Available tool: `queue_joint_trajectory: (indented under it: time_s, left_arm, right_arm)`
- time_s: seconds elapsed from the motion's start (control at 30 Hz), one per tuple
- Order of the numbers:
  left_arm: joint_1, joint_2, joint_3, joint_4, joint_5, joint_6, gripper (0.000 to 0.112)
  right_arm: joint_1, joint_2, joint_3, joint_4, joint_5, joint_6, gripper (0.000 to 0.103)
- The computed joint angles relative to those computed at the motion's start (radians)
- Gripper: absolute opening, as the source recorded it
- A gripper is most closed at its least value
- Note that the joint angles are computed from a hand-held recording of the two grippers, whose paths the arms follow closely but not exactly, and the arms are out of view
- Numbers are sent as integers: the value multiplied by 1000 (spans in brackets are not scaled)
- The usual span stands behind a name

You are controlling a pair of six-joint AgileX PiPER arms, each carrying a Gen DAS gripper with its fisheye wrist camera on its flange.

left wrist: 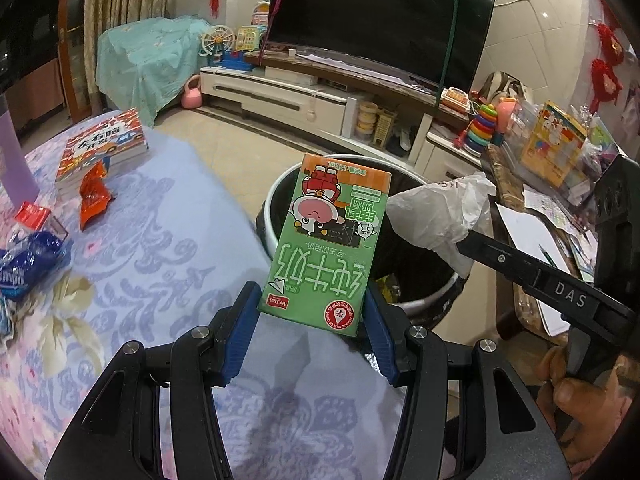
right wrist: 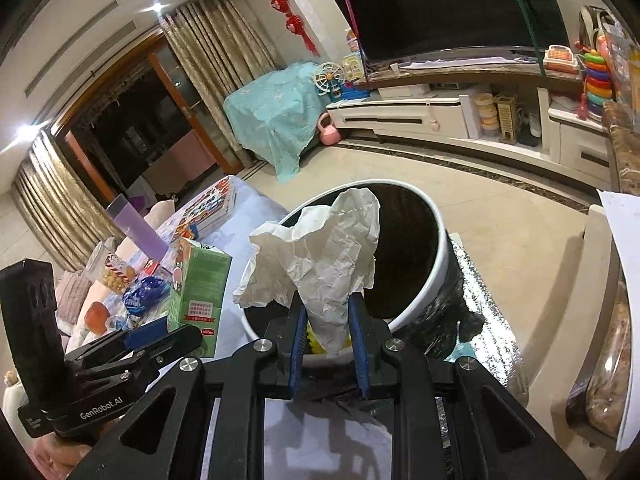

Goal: Collect trash
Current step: 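Carry the green carton and white tissue over the trash bin, then open both tools to drop the carton and tissue into the bin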

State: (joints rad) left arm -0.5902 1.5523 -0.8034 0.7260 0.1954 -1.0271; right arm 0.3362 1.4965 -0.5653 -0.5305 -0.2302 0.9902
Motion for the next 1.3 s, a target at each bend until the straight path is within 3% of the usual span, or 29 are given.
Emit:
queue_joint_trajectory:
  time_s: [0.3, 0.63, 0.87, 1.07, 1.17, 1.27, 1.3]
  left_arm:
    - [-10, 65, -68, -62, 16, 81, 51]
    - [-24, 121, -148, -115, 48, 155, 51]
    - [-10, 150, -179, -248, 42, 284, 52]
    - [3, 143, -164, -284, 30, 302, 58]
    - [10, 120, -132, -260, 14, 266, 61]
    - [25, 89, -85, -243, -8, 233, 64]
    - [34, 73, -59, -233, -21, 215, 66]
  right_arm:
    - [-63, 20, -26, -175, -5, 137, 21]
    - [-92, 44, -52, -267, -3, 217, 21]
    - [-107, 74, -89, -392, 13, 330, 22]
    - [-110, 76, -93, -419, 13, 364, 29]
    - [-106, 69, -84, -386, 11, 339, 43]
    - [-97, 54, -71, -324, 19, 285, 45]
    - [-97, 52, -71, -326, 17, 290, 51]
